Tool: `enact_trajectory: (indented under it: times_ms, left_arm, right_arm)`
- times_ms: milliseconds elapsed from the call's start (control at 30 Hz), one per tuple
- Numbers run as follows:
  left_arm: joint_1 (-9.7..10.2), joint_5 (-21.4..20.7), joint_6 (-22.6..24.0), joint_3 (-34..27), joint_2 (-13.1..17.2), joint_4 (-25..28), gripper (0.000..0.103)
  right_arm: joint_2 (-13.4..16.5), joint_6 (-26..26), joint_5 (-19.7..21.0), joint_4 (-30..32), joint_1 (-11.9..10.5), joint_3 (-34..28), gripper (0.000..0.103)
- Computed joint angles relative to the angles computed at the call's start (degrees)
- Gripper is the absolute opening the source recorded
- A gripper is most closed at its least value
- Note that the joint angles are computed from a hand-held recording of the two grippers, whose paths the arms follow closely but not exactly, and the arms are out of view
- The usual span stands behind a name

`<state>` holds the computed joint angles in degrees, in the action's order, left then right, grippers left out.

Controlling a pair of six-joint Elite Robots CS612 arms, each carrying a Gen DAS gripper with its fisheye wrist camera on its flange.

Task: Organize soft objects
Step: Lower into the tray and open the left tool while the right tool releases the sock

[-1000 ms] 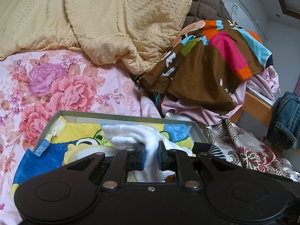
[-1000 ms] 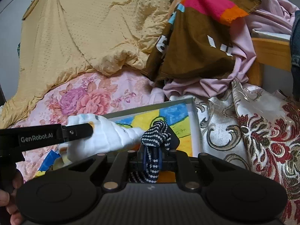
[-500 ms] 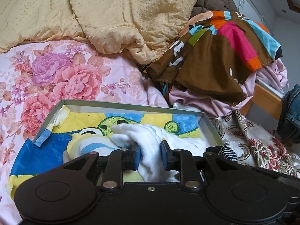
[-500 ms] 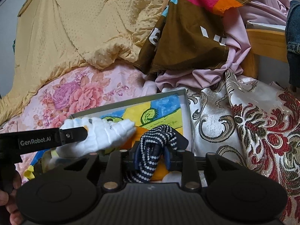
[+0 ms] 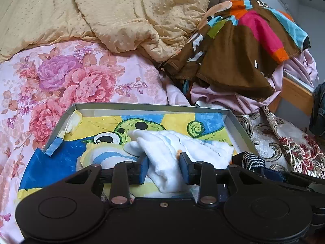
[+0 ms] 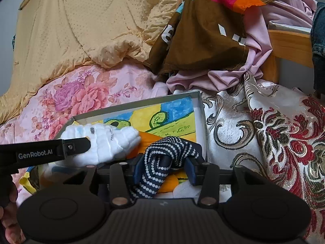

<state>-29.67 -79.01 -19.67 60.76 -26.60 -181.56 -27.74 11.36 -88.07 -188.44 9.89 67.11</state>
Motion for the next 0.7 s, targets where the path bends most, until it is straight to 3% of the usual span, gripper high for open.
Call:
enact_trajectory:
  times_ms: [267, 433, 700]
  left_arm:
    - [-0.53, 1.90, 1.02, 1.14, -0.46, -3.19, 0.054]
    - [-1.23, 4.74, 4.45, 2.43, -1.14, -5.31, 0.060]
    - [-1.68, 7.39, 4.85, 4.44, -2.68, -7.59, 0.072]
  right_arm:
    - [-0.21, -1.07, -0.35, -1.93, 0.07, 0.49, 0.060]
    - [-0.55, -1.97, -0.81, -3.31, 0.17, 1.03, 0.066]
    - [-1.92, -0.98, 0.23, -5.72, -0.29, 2.81, 0.080]
